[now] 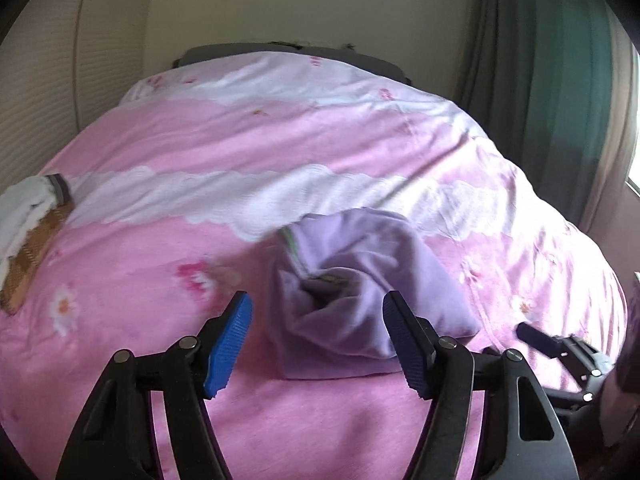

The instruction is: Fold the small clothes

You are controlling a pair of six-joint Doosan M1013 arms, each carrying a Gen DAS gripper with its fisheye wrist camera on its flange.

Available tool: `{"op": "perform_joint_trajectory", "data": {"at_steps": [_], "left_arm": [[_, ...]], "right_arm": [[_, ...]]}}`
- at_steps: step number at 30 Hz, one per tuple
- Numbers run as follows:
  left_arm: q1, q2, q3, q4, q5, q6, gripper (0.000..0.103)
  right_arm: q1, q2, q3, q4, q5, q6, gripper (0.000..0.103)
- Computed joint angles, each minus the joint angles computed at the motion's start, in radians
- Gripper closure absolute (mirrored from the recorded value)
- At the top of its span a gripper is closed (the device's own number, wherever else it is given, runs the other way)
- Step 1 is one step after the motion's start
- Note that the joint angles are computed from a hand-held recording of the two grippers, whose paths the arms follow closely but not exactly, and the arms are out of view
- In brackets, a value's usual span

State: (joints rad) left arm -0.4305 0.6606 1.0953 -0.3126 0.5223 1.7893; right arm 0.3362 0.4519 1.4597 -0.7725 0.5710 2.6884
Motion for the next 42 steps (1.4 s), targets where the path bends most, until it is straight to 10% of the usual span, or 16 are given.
{"op": "perform_joint_trajectory", "data": {"at_steps": [8,18,28,32,39,42], "left_arm": [[-0.003,0.082,-0.117,-0.029,0.144,0.088,0.071],[0.004,0.073,-0.073,0.028,0.098,-0.006,0.077],[0.005,0.062,-0.027,-0.014,0.073,-0.013,0.075],[0.014,0.046,-0.032,-0.085,0.076,0.039,0.07],[0.049,0.111,-0.205,-0.14,0.216,0.103,0.059],[0.07,0.212,-0.404,-0.175,0.42,0.131,0.06]], "right_arm": [[-0.024,0.043,-0.023,0.126,-0.049,-0.158,0.051],[-0.039,0.052,-0.032,0.232,-0.112,-0.258,0.089],[-0.013,0.079,-0.055,0.202,0.019,-0.258,0.091],[-0.029,0.055,-0.02,0.246,-0.049,-0.277,0.086],[-0.017,0.007,0.013,0.073,-0.107,-0.105,0.079],[-0.001,0.003,0.007,-0.036,-0.117,0.016,0.079]]}}
